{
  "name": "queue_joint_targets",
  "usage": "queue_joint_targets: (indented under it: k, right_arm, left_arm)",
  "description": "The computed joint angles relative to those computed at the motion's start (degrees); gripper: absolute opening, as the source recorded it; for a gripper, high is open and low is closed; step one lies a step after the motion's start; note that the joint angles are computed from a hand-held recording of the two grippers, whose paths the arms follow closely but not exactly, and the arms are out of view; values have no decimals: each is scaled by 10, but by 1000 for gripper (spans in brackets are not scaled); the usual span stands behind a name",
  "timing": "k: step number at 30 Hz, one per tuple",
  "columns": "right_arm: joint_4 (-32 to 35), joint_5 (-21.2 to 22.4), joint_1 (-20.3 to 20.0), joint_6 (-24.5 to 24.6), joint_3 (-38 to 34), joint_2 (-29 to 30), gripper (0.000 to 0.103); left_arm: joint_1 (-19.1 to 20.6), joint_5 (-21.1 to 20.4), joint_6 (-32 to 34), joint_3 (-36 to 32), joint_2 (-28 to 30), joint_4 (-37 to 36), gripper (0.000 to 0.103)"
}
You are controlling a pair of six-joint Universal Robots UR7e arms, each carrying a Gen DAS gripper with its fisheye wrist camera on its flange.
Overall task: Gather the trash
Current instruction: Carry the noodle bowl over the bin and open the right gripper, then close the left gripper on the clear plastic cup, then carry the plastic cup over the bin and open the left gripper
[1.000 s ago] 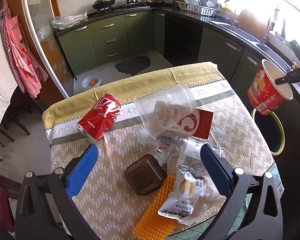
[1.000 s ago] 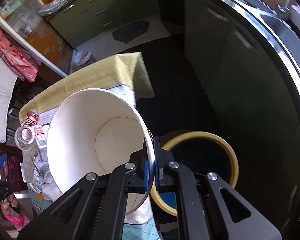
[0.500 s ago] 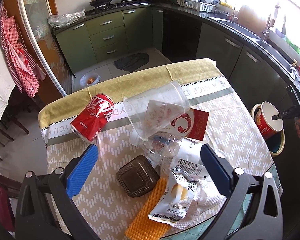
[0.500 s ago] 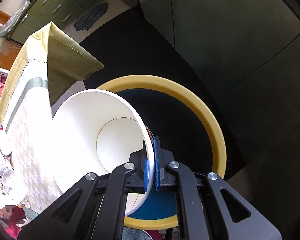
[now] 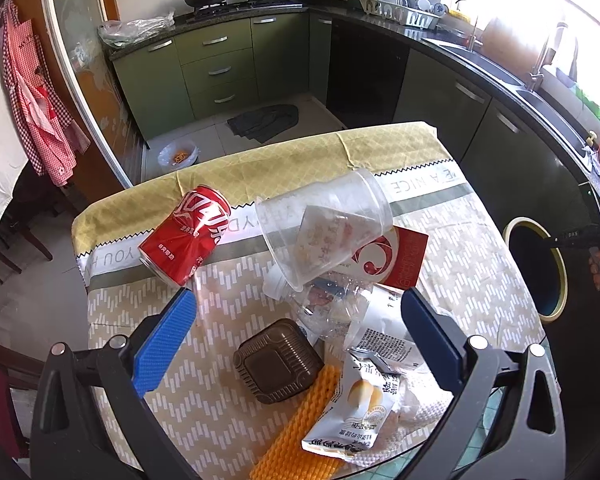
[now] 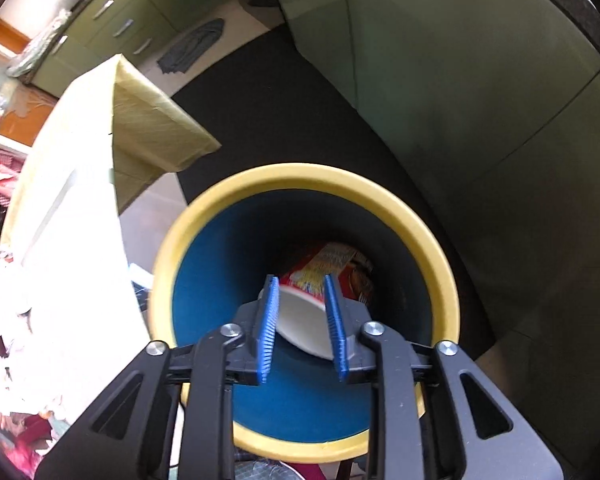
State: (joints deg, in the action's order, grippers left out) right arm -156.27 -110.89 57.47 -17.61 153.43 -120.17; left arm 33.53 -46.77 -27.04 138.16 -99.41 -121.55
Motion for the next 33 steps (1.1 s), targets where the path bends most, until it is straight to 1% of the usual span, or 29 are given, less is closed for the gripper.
queue_joint_targets:
  k: [3, 6, 7, 9, 11, 12, 16, 17, 19, 21, 25, 27, 32, 33]
  right_arm:
    - [18, -1, 19, 6, 6, -17, 26]
    - [17, -13, 46, 24, 1, 2, 26]
    - [24, -12, 46, 22, 2, -5, 26]
    - [23, -16, 52, 24, 1, 0, 26]
    - [26, -16, 53, 24, -1, 1, 26]
    - [19, -18, 59, 29, -2, 11, 26]
    - [30, -19, 63, 31, -2, 4, 26]
    - [28, -21, 68, 35, -6, 12, 26]
    - [29, -21, 68, 35, -5, 10, 29]
    - [21, -19, 64, 31, -6, 20, 29]
    - [25, -20, 66, 30, -6, 15, 29]
    - [25, -22, 67, 30, -7, 15, 29]
    - [9, -26, 70, 32, -4, 31, 29]
    - [7, -27, 71, 32, -4, 33, 29]
  left_arm:
    - [22, -15, 16, -9, 7, -23, 97]
    - [40, -23, 32, -13, 15, -49, 97]
    - [47, -30, 37, -15, 18, -54, 97]
    - [62, -52, 51, -18, 24, -71, 97]
    - [70, -60, 61, -20, 33, -85, 97]
    - [74, -62, 66, -20, 37, -93, 97]
    - [87, -79, 82, -21, 52, -119, 96]
    - [92, -86, 86, -22, 54, -127, 94]
    - [103, -102, 93, -24, 62, -143, 87]
    - [116, -122, 98, -28, 69, -154, 78]
    - [141, -164, 105, -34, 83, -176, 67]
    - [149, -181, 108, -34, 85, -184, 53]
    - [150, -187, 106, -32, 86, -190, 37]
    - [150, -187, 105, -31, 85, -192, 23]
